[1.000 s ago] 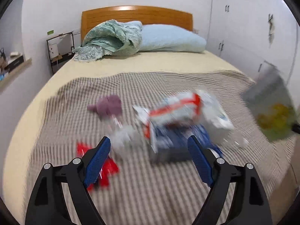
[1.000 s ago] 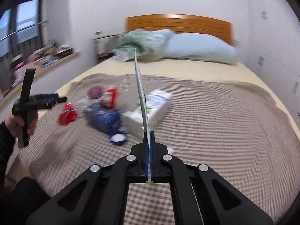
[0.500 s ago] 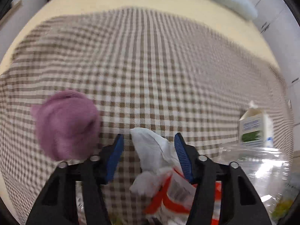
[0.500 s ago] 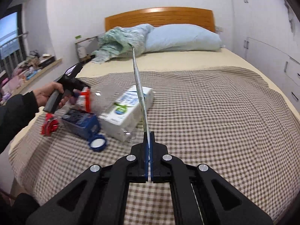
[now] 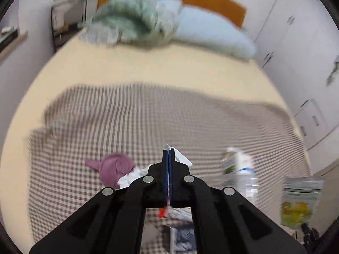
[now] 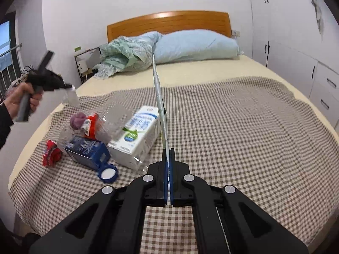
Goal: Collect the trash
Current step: 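Lower both held items into the wastebasket and open both tools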
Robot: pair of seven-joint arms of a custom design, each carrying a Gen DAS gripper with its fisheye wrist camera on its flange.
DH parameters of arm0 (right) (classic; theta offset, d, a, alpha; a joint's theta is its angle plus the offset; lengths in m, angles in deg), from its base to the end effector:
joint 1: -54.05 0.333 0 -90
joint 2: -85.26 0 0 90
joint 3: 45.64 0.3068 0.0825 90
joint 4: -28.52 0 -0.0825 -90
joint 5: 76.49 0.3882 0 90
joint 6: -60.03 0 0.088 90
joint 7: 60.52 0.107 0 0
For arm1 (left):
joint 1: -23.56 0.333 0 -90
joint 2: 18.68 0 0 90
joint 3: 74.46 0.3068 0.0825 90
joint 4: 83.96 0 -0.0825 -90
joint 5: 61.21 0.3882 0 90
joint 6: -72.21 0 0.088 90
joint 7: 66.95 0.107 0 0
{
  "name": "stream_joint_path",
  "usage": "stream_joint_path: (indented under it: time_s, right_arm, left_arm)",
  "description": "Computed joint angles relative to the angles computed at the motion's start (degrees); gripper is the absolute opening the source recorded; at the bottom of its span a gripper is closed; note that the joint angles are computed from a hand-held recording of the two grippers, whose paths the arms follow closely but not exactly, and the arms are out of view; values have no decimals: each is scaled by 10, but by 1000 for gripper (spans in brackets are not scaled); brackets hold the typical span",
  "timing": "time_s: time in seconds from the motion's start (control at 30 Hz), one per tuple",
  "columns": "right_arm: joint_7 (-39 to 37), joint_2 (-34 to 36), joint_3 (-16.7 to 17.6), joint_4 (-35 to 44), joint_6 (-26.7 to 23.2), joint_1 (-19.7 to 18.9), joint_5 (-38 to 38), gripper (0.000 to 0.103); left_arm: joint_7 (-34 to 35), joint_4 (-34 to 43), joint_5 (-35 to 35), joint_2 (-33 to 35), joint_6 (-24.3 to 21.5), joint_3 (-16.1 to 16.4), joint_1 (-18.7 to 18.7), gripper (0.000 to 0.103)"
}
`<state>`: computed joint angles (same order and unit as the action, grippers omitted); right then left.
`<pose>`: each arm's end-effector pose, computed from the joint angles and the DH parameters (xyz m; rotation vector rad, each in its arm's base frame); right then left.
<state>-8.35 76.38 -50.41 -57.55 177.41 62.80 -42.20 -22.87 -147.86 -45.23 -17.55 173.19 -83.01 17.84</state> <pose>0.5258 0.0619 0.7997 -2.0116 1.0071 -0.3732 0.5279 -0.1076 0.8450 -2.3100 1.2343 -0.7234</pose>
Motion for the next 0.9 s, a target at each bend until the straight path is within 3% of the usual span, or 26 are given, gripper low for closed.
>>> stream_joint_path:
  time_s: [0.17,0.3,0.4,0.53,0.6,0.7,0.77,0.9]
  right_arm:
    - [13,-11,-12,29,-23,-10,-3,1]
    - [13,-37,-34,26,-58,-23,0,1]
    - [-3,-74,-57,1,-80,-33,-5,1]
    - [-40,-137,-99,-55,-108,-50,-26,1]
    - [-64,-173,-120,-95,-115,-58,-45,1]
    - [-89,-231,-153,-160,-127,-78,-80,1]
    - [-112,-271,-172,-209,-132,-98,-122,1]
    - [-147,-319,-198,-295,-139,-136,-211,1]
  left_arm:
    - [4,163,67,42,-79,-25,-55,0]
    - [-22,199,129,38,-118,-46,-133,0]
    - [-65,104,130,-16,-73,-68,-162,0]
    - [-125,-15,115,-60,26,-122,-184,0]
    - [-148,-38,113,-45,63,-153,-206,0]
    - [-165,-81,99,-26,133,-170,-239,0]
    - [-166,-120,69,-10,207,-174,-264,0]
    - [-164,-111,60,62,236,-173,-317,0]
